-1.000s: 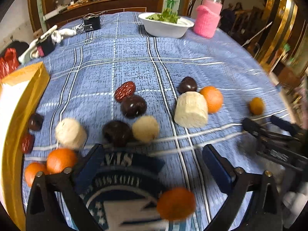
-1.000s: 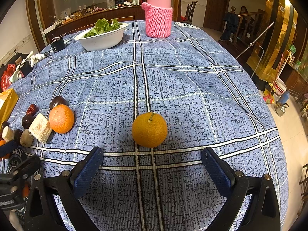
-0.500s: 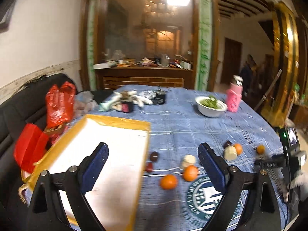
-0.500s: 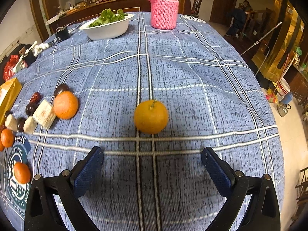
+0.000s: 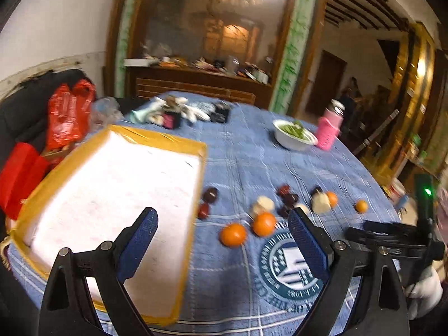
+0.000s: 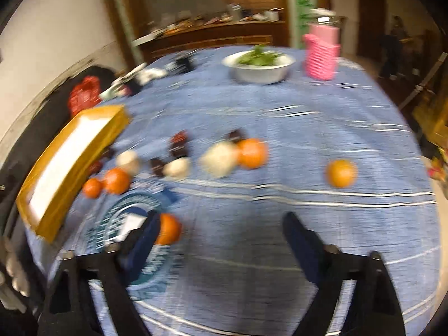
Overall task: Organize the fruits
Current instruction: 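Close the right gripper on an orange while the left gripper grasps another orange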
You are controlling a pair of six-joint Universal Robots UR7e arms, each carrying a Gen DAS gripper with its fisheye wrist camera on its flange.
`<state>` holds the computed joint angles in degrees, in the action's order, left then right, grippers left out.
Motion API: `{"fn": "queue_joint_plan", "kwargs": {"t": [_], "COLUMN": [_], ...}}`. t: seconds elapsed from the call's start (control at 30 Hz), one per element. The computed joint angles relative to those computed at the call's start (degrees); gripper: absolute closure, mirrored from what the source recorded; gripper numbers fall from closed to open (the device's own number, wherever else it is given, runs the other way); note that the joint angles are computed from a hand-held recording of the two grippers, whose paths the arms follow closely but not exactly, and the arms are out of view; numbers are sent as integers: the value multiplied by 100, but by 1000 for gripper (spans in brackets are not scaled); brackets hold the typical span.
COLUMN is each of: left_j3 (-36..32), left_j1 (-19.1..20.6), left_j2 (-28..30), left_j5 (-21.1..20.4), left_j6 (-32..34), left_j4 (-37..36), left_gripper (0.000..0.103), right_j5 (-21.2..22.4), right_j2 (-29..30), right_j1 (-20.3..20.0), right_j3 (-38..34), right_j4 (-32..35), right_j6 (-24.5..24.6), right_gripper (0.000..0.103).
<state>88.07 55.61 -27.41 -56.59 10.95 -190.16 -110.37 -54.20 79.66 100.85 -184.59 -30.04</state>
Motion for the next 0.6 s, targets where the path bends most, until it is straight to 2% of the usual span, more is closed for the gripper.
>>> {"fn": "queue_joint_plan", "kwargs": {"t": [0.1,0.13,0.17,0.2,0.23,0.27,0.33,0.6], "left_j3": [-77,-142,-231,-350,-492,-654,-949,-2066], "left_j1": [-4,7,14,13,19,24,36,98], "left_j2": [98,133,175,235,311,410,604,1236], "left_j5": [-141,-250,-333,-349,-338,-320,-290,-123], "left_j6": [294,363,395,404,412,436,516,505], "left_j4": [183,348,584,847,1067,1251,1491,2743], "left_gripper": [12,24,31,43,49,49,49,50], "right_j5": [118,94,58,79,112,142,162,719], "right_j2": [221,291,419,489,527,573,594,459], "right_j1": [70,89,110,105,89,75,75,-137], "right_j3": [-110,-141,-254,-319,-365,-427,-458,-515], "right_j4": [230,208,220,280,345,459,614,1032], "right_j6": [-113,-171,-232,-274,-287,-272,-216,89], "right_gripper": [29,29,30,35,42,45,63,64]}}
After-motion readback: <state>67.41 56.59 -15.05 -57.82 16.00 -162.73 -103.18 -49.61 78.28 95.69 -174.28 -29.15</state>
